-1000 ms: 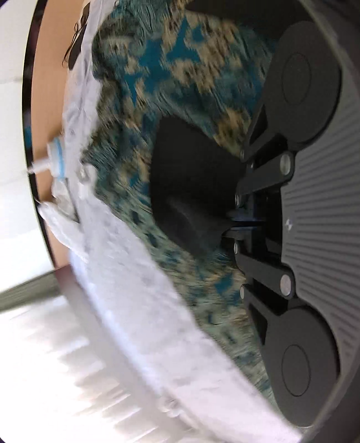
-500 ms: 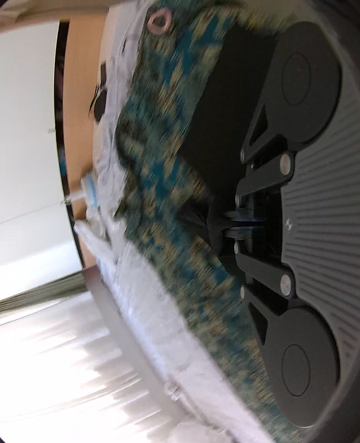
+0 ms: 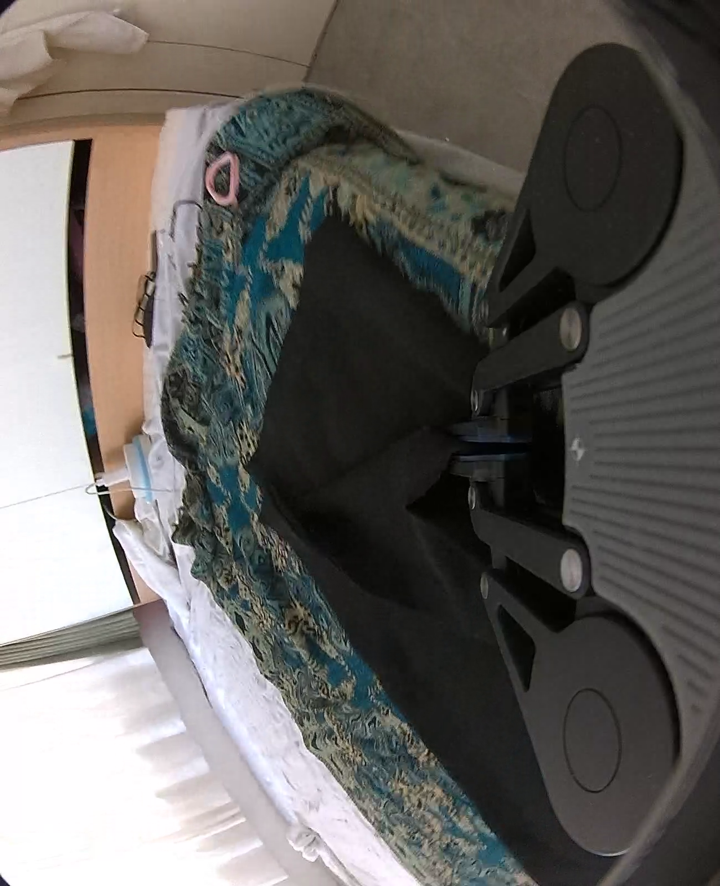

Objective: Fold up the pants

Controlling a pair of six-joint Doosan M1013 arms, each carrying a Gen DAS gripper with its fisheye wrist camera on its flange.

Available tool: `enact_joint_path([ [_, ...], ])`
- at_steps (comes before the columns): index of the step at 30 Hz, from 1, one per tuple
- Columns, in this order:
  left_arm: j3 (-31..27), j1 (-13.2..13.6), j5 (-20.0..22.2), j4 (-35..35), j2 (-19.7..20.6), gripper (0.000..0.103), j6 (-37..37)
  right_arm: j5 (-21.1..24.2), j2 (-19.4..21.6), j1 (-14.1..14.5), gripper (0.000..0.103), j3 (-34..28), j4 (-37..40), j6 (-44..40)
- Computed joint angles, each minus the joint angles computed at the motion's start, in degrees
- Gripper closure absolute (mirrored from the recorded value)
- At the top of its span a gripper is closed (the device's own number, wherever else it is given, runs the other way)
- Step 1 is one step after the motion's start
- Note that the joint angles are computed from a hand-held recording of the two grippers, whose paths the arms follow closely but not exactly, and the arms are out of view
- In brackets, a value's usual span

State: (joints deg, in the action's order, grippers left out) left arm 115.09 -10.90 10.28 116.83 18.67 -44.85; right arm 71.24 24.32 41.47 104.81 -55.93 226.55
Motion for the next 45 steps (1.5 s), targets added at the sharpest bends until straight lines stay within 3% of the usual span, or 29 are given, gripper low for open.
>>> enact_joint_path([
  [3, -0.2, -0.5, 0.6, -3.2, 0.5, 0.095, 4.6, 3.2, 0.8, 0.6, 0.091, -0.4, 0.3, -3.7],
  [5, -0.1, -0.8, 1.5, -2.9, 0.9, 0.095, 5.0, 6.1, 1.8, 0.7, 0.078, -1.0, 0.8, -8.2],
  [7, 0.2, -1.3, 3.2, -1.6, 1.1, 0.095, 4.8, 9.5, 2.9, 0.6, 0.076, -1.7, 1.3, -12.4],
  [13, 0.5, -1.9, 5.0, 0.5, 1.5, 0.092, 4.2, 8.9, 1.8, 0.0, 0.068, 1.0, -1.2, -10.6],
  [18, 0.8, -2.3, 6.9, 2.5, 1.8, 0.092, 4.0, 9.2, 1.1, -0.7, 0.072, 3.4, -3.4, -7.1],
  [21, 0.9, -2.5, 7.5, 2.6, 1.9, 0.092, 4.0, 10.8, 0.6, -1.6, 0.08, 5.0, -2.6, -3.7],
  [23, 0.9, -2.6, 7.8, 2.3, 1.9, 0.091, 4.4, 9.7, -0.4, -1.5, 0.08, 6.8, -4.4, -1.1],
  [28, 0.7, -3.1, 9.1, 0.2, 2.1, 0.091, 6.8, 11.7, -0.3, -1.8, 0.076, 6.8, -4.2, -1.7],
  [30, 0.7, -3.2, 9.4, 0.0, 2.2, 0.091, 7.3, 12.4, -0.4, -2.1, 0.07, 6.7, -3.6, -0.6],
  [31, 0.8, -3.2, 9.5, 0.5, 2.2, 0.091, 7.1, 13.5, -0.2, -2.2, 0.051, 6.1, -2.8, -0.7],
  [32, 0.8, -3.2, 9.7, 0.7, 2.3, 0.091, 7.0, 15.6, 0.3, -2.4, 0.038, 5.3, -1.5, -0.8],
  [35, 1.1, -3.2, 10.0, 2.2, 2.2, 0.09, 5.9, 16.5, -0.2, -1.3, 0.035, 5.2, -2.8, 2.5],
  [38, 1.5, -3.2, 10.4, 2.8, 1.9, 0.069, 5.1, 15.6, -0.5, 0.5, 0.031, 4.6, -6.1, 3.2],
  [39, 1.6, -3.1, 10.4, 2.7, 1.7, 0.055, 5.1, 15.0, -0.4, 0.9, 0.03, 4.3, -7.2, 2.7],
  [40, 1.8, -2.9, 10.1, 2.8, 1.5, 0.047, 4.9, 13.6, -0.5, 1.4, 0.028, 3.9, -8.8, 2.0],
  [45, 3.0, -0.6, 5.8, 12.5, -0.4, 0.042, -4.8, 5.4, 1.1, 2.9, 0.024, 0.5, -14.8, -1.1],
])
